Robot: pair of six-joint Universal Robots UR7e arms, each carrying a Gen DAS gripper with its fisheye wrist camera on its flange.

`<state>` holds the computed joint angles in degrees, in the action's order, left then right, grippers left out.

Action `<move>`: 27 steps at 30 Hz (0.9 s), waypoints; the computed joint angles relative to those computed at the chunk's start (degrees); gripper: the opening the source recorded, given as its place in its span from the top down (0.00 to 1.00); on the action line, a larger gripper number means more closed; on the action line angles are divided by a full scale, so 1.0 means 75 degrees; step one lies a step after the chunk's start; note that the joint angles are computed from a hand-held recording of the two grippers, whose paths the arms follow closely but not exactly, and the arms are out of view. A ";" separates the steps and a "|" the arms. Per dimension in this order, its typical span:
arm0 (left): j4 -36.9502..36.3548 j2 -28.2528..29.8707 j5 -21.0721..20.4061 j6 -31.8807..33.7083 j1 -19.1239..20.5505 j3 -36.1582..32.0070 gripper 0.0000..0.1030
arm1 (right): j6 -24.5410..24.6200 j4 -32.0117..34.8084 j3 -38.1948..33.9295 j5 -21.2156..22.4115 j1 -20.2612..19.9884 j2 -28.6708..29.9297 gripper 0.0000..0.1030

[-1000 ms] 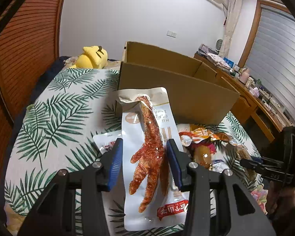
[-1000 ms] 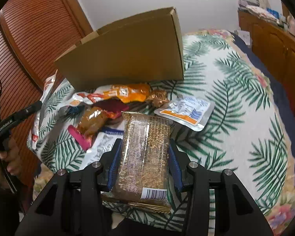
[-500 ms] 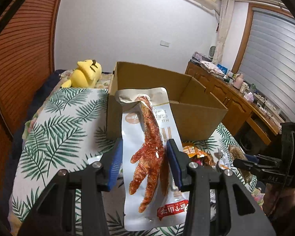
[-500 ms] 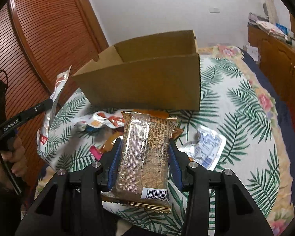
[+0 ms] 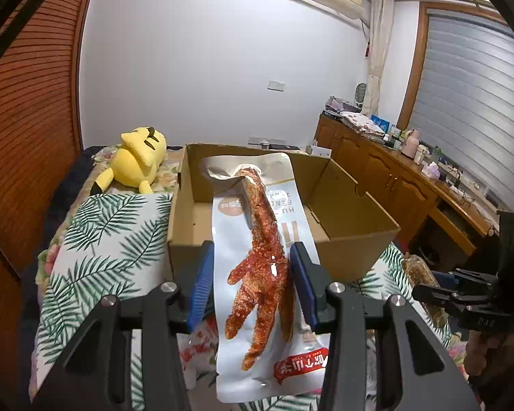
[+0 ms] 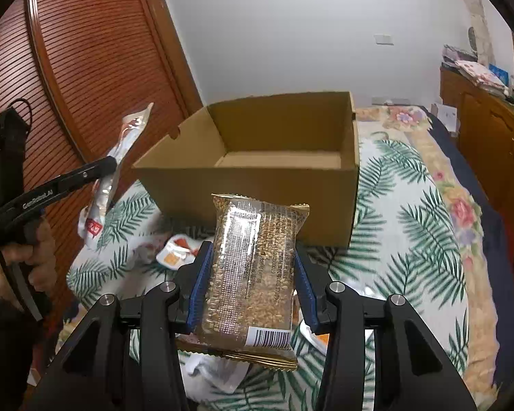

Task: Organize snacks
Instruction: 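Lift both held snacks and carry them over the cardboard box, then lower both snacks into the box and open both tools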

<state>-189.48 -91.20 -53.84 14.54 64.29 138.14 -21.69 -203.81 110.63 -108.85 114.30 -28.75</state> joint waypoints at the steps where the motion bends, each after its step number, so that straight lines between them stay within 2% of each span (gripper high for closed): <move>1: 0.0035 0.0065 -0.0028 0.0020 0.0029 -0.0099 0.58 | -0.0021 0.0048 -0.0069 0.0026 -0.0013 0.0001 0.56; 16: 0.0760 0.0999 -0.0448 0.0641 0.0372 -0.1745 0.58 | -0.0279 0.1127 -0.1576 0.0094 0.0094 0.0204 0.56; 23: 0.1345 0.1597 -0.0714 0.1083 0.0718 -0.2721 0.58 | -0.0467 0.1868 -0.2709 -0.0035 0.0088 0.0658 0.56; 27: 0.1797 0.1975 -0.0635 0.1331 0.0929 -0.3120 0.58 | -0.0589 0.2351 -0.3289 -0.0136 0.0054 0.0980 0.56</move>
<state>-176.00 -76.38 -58.61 24.52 71.26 114.74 -26.11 -186.18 85.96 -109.87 114.71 -21.40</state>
